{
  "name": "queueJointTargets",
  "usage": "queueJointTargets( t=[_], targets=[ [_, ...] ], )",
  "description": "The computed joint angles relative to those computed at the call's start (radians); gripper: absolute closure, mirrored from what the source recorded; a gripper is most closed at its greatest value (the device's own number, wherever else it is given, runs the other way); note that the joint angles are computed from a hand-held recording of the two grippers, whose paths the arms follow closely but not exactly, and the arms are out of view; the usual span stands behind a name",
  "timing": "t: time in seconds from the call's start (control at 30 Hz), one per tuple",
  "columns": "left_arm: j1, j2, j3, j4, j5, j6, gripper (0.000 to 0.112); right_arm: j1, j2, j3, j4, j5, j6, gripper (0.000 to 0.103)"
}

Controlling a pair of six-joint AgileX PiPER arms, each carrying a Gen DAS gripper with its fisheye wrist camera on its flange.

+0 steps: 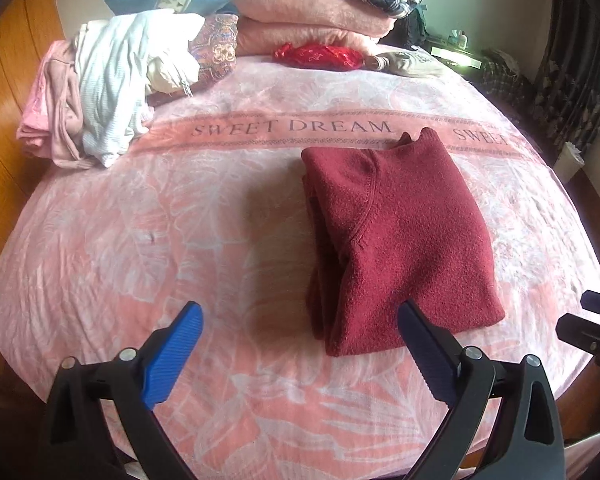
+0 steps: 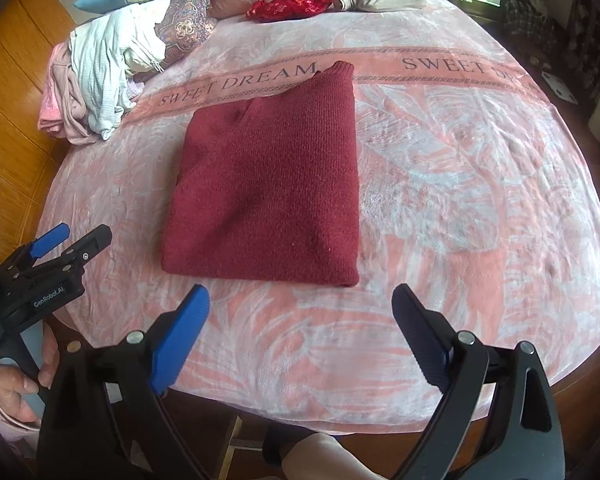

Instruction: Fold small clothes

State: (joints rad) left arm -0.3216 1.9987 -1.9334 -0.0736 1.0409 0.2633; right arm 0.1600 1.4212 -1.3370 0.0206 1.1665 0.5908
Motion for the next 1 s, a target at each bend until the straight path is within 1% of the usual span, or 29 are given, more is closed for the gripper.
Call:
queueJointTargets(
  t=[0.1, 0.27, 0.37, 0.6, 1.0],
  targets=[
    [0.000, -0.064, 0.073, -0.007, -0.037, 0.008, 0.014, 0.022, -0.001, 0.000, -0.003, 0.003, 0.017, 0.011],
    [0.008, -0.130, 0.134, -0.033, -0.046, 0.022, 0.014, 0.060, -0.005, -0.016, -0.035, 0.007, 0.064, 0.009],
    [0.009, -0.152, 0.163, -0.023, -0.058, 0.020, 0.014, 0.081, 0.001, -0.029, -0.052, 0.013, 0.083, 0.009],
    [0.017, -0.161, 0.187, -0.022, -0.049, 0.015, 0.014, 0.120, 0.025, -0.064, -0.099, 0.035, 0.106, 0.009],
    [0.011, -0.165, 0.200, -0.001, -0.063, -0.001, 0.014, 0.125, 0.016, -0.026, -0.102, 0.035, 0.126, 0.008]
  ],
)
